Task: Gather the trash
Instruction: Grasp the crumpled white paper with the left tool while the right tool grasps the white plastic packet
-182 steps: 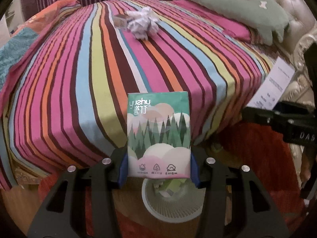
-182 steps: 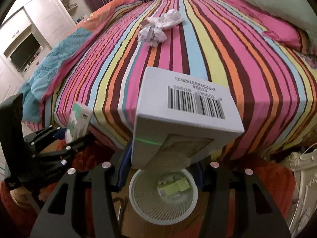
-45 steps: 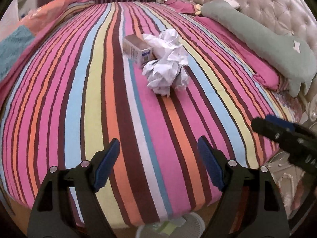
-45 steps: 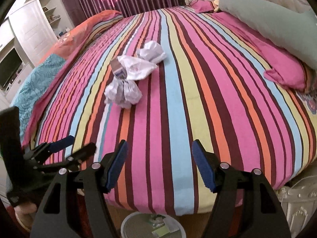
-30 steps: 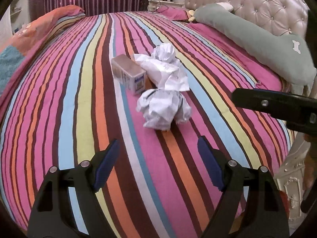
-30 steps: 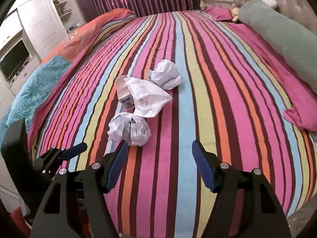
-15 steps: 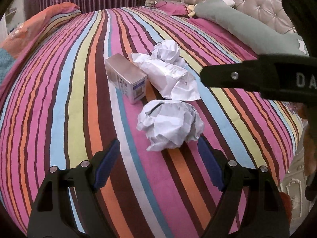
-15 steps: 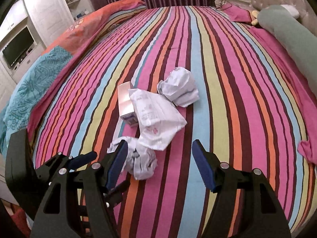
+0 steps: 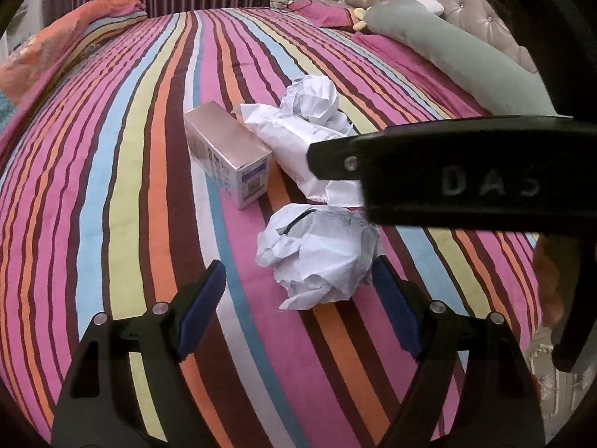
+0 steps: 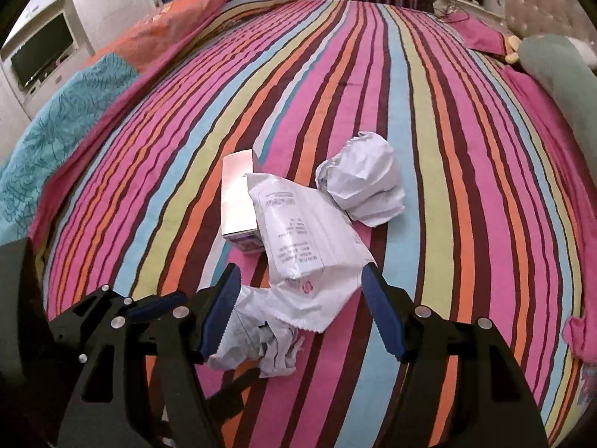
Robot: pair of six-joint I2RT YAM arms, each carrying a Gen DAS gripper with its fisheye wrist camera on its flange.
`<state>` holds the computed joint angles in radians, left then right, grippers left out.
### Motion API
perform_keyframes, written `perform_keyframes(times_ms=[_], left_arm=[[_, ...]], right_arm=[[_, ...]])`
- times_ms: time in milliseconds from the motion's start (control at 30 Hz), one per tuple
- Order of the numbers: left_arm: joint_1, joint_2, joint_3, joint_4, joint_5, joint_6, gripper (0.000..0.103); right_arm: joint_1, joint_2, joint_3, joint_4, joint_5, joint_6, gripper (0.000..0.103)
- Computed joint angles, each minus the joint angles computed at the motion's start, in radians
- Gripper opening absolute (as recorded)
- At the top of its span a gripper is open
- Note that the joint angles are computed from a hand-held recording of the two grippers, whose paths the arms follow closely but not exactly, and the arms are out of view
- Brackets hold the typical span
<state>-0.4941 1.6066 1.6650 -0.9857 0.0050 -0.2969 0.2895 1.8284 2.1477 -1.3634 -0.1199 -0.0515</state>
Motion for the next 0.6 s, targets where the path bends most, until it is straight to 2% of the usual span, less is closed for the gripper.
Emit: perform_keyframes(times_ms=[300, 500, 600], left_arm=[[0.012, 0.037, 0.023, 0.01, 0.047, 0.008, 0.079], [0.022, 0.059, 0.031, 0.019, 0.092, 0.028, 0.079], [0.025, 0.074, 0.04, 0.021, 0.117, 0.027, 0.079]], right_arm=[[0.003, 0.095, 0.087, -0.02, 0.044, -0.002, 0.064], [-0.008, 0.132, 0.091, -0.018, 0.046, 0.01, 0.064], [-0.011, 0.121, 0.046, 0.017, 0.059, 0.016, 0.064]])
